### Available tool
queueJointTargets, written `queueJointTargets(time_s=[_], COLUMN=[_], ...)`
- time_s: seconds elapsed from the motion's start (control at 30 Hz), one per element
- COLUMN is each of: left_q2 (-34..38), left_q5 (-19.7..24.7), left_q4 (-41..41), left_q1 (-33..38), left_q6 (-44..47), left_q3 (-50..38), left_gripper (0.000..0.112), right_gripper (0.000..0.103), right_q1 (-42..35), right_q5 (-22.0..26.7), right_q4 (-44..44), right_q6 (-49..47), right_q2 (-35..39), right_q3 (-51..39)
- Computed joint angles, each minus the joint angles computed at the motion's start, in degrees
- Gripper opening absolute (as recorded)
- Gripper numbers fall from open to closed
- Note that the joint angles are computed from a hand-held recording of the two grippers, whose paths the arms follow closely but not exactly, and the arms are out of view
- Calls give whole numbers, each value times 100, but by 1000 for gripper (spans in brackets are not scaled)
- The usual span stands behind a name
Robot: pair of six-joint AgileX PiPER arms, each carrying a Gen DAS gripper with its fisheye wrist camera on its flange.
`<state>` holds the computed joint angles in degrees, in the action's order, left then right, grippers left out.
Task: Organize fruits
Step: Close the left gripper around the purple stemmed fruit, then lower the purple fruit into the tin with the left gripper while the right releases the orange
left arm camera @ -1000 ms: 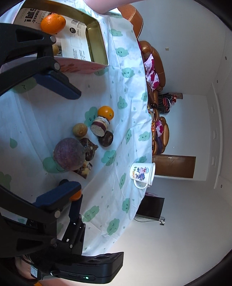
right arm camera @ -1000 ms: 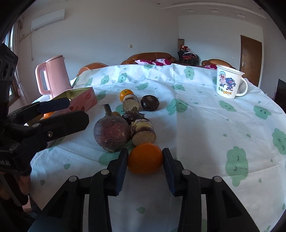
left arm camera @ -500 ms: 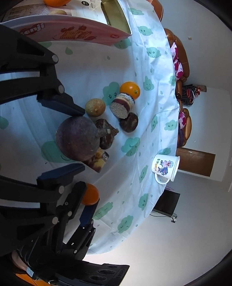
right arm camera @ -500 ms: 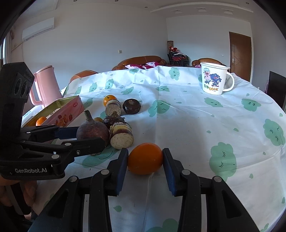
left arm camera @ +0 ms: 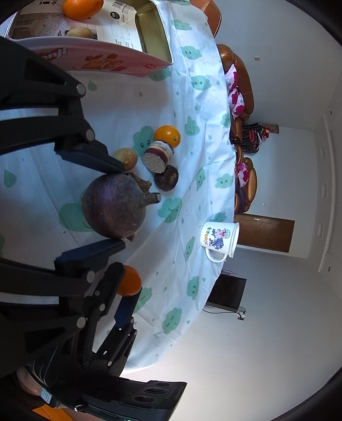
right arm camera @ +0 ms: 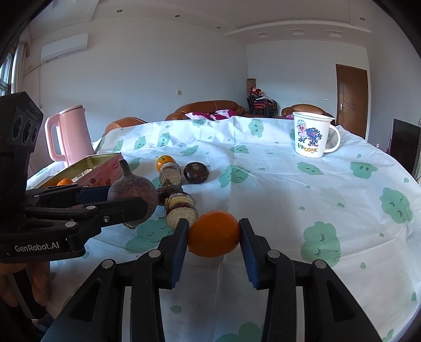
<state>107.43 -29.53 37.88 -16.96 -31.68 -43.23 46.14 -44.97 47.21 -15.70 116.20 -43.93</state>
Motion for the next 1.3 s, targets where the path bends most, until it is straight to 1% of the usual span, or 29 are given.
queueJointTargets(time_s=[0.23, 0.47, 0.9, 1.3], left_q2=[-119, -185, -246, -239], left_q5=[-539, -977, -1564, -2008], left_q4=[-803, -1314, -2386, -2860], left_q1=[-10, -53, -366, -514], left_q6=[822, 1363, 2431, 2880], left_q3=[363, 641, 1045, 1265], left_gripper=[53, 53, 53, 53], right_gripper=[41, 41, 41, 41], right_q1=[95, 221, 348, 459], right_q5=[-299, -688, -1122, -1503], right_q4=[-43, -46, -98, -120], right_q6=[36, 114, 189, 221], right_q2=[31, 96, 186, 274], right_q3=[80, 184, 302, 385])
